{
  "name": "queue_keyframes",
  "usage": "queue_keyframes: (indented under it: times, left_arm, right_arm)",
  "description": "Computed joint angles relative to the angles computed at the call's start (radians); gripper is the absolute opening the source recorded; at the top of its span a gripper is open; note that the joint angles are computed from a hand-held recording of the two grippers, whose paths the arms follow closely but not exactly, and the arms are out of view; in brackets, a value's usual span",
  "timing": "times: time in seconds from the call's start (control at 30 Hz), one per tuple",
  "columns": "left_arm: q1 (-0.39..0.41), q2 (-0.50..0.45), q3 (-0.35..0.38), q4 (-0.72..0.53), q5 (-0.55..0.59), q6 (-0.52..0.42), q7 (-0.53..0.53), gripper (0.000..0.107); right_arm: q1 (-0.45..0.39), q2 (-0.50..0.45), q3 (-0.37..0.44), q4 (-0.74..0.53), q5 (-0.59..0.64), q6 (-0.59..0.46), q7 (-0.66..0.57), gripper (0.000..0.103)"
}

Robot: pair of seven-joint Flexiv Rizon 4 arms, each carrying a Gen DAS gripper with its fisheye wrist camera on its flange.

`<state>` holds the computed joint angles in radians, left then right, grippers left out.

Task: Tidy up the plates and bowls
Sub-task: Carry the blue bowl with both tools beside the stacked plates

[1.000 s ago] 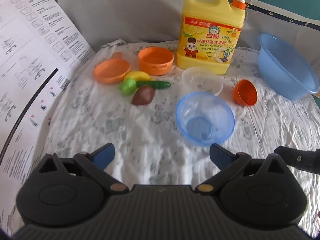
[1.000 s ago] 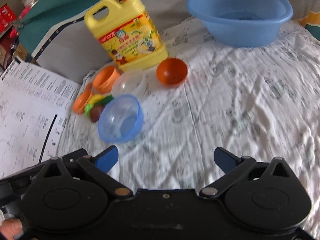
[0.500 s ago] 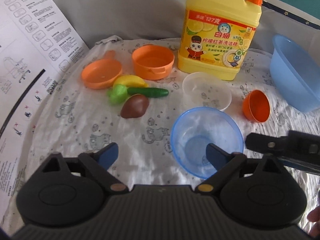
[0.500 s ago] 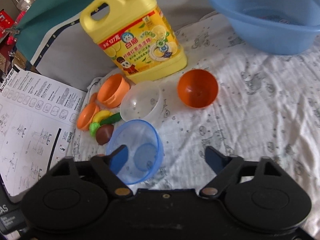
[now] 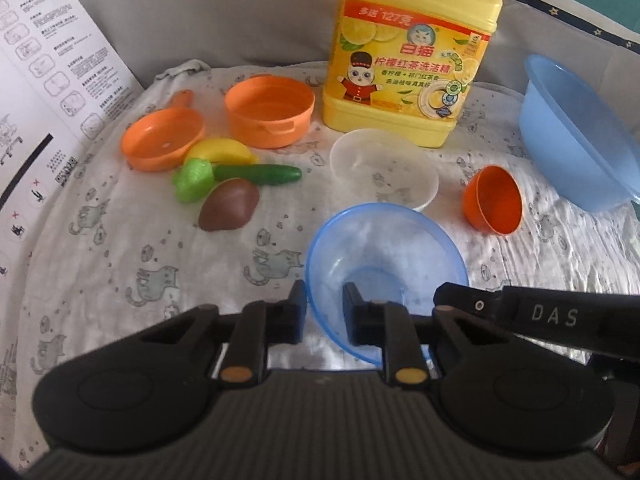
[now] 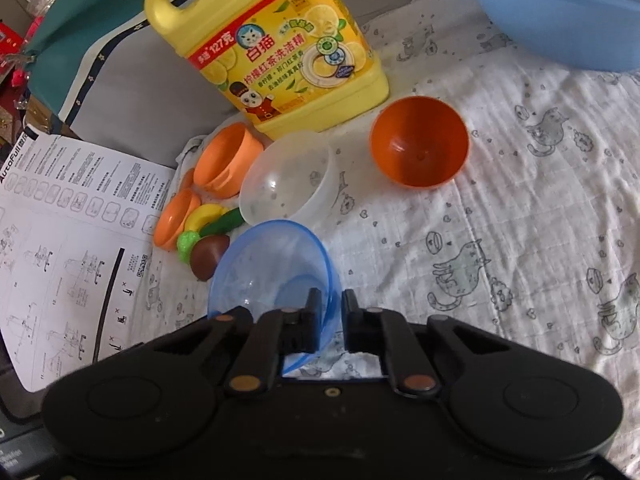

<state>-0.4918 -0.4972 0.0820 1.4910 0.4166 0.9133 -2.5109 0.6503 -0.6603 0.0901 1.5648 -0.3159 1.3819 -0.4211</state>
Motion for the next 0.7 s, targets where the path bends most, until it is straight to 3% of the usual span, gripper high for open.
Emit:
queue_keyframes:
  times: [0.23, 0.7]
  left_arm:
    - [-0.014, 0.029, -0.016, 0.019, 0.002, -0.023, 0.018, 0.018]
    - [-0.067, 0.128, -0.078, 0.098, 0.03, -0.04, 0.021, 0.018]
  right_arm:
    - [0.035, 0.07, -0.042, 0.085, -0.037, 0.007, 0.043, 0.011]
    - [0.049, 0.289, -0.039, 0.375, -0.153, 0.033, 0.187, 0.011]
